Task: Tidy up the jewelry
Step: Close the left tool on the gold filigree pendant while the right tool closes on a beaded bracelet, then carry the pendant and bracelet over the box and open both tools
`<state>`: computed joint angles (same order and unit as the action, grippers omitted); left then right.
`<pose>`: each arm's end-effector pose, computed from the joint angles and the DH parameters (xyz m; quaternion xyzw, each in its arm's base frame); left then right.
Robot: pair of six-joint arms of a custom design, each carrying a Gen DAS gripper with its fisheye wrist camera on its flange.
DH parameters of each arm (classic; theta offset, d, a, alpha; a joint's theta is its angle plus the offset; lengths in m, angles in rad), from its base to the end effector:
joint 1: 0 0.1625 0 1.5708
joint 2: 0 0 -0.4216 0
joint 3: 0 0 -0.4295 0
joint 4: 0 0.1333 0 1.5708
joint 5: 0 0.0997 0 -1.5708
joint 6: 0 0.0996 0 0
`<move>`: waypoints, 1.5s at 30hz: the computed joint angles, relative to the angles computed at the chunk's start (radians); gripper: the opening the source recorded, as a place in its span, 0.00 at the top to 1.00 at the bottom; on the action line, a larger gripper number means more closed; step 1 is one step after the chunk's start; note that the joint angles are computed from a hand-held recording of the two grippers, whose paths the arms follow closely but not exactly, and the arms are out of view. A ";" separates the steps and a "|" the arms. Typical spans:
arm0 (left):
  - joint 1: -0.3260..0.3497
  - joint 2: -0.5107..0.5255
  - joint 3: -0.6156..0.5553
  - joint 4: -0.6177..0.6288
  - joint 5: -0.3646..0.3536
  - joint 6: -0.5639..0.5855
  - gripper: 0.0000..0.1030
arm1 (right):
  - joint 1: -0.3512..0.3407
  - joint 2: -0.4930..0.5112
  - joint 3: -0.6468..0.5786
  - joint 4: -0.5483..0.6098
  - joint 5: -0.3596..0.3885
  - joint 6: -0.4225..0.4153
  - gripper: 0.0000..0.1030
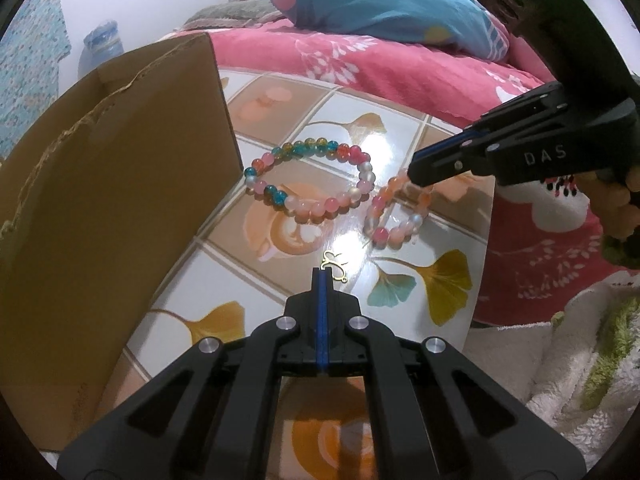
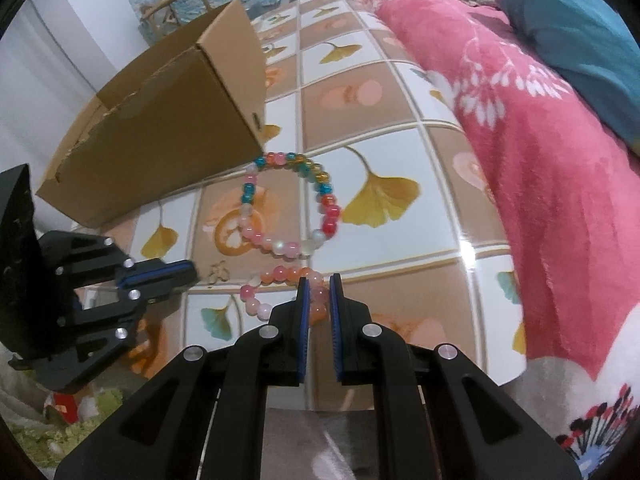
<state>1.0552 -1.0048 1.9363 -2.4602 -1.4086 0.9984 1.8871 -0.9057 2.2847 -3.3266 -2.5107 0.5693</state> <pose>-0.1549 -0.5764 0.0713 0.6856 0.7232 0.0397 0.0736 0.1922 -0.4173 0.0547 -0.1946 -0.8581 0.3415 0.3304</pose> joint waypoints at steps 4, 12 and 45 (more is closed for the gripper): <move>0.005 0.009 -0.024 0.045 -0.018 -0.062 0.86 | -0.003 -0.005 0.006 0.001 -0.006 0.005 0.90; -0.009 0.027 -0.015 0.023 -0.017 -0.037 0.63 | -0.008 -0.007 0.011 0.004 -0.001 0.011 0.90; -0.013 0.006 0.003 -0.013 -0.022 0.014 0.88 | -0.013 -0.009 0.015 -0.024 0.010 0.000 0.90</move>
<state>1.0425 -0.9986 1.9393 -2.4728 -1.4303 1.0123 1.8739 -0.9142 2.2994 -3.3504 -2.5005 0.5689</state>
